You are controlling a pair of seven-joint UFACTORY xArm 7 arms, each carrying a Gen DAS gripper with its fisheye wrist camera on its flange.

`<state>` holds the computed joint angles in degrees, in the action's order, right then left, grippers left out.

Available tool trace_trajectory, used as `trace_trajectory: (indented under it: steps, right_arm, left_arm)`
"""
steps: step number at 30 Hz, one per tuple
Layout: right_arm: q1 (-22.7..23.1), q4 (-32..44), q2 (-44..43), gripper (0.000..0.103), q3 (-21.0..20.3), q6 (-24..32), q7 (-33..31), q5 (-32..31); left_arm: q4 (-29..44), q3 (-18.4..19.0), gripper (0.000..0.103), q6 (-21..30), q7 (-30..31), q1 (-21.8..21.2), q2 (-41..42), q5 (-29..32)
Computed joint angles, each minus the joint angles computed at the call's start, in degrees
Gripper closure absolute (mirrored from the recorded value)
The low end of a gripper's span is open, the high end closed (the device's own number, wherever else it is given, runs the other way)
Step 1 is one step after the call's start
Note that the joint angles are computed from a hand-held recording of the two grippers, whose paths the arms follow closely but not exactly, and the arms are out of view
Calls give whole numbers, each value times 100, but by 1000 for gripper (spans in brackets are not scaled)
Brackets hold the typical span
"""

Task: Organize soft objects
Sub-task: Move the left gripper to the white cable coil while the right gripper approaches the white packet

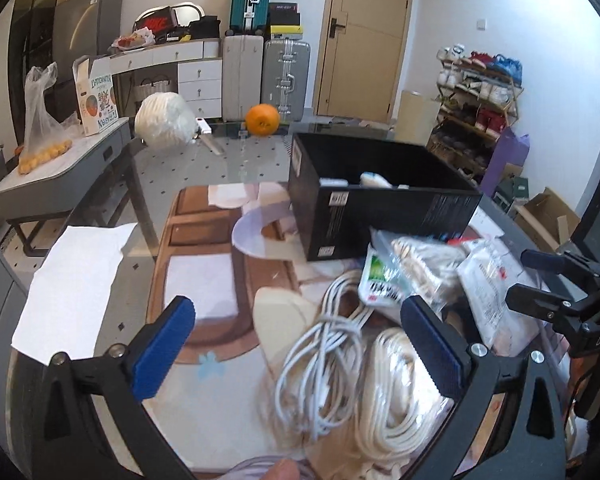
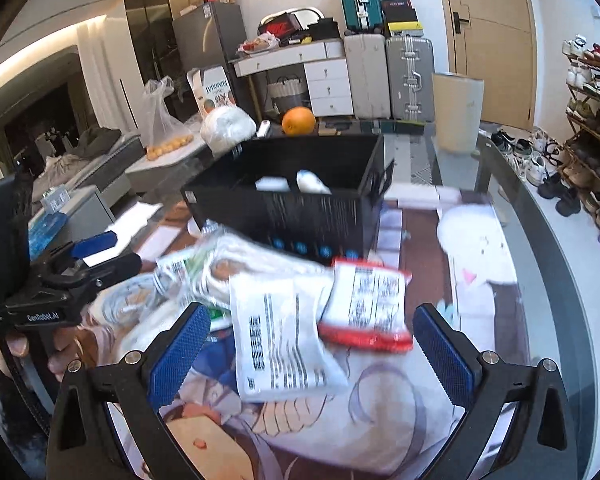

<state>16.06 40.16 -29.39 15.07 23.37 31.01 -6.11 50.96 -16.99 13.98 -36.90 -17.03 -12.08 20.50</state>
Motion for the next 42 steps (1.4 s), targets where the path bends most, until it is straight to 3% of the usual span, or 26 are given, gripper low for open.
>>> trace_trajectory:
  steps: [3, 15, 25, 42]
  right_arm:
    - [58, -39, 55, 0, 35, 104, -38, -23]
    - [146, -26, 245, 0, -67, 173, -57, 43]
    - [168, 90, 376, 0, -86, 379, -111, 83]
    - [165, 307, 592, 0, 7, 555, -104, -194]
  left_arm:
    - [-84, 196, 0, 48, 445, -235, -48, -421]
    - [90, 288, 0, 595, 1115, -393, 125, -928]
    - [395, 509, 0, 820, 2189, -657, 383, -1861]
    - [681, 456, 1, 1071, 1992, -481, 615, -1447]
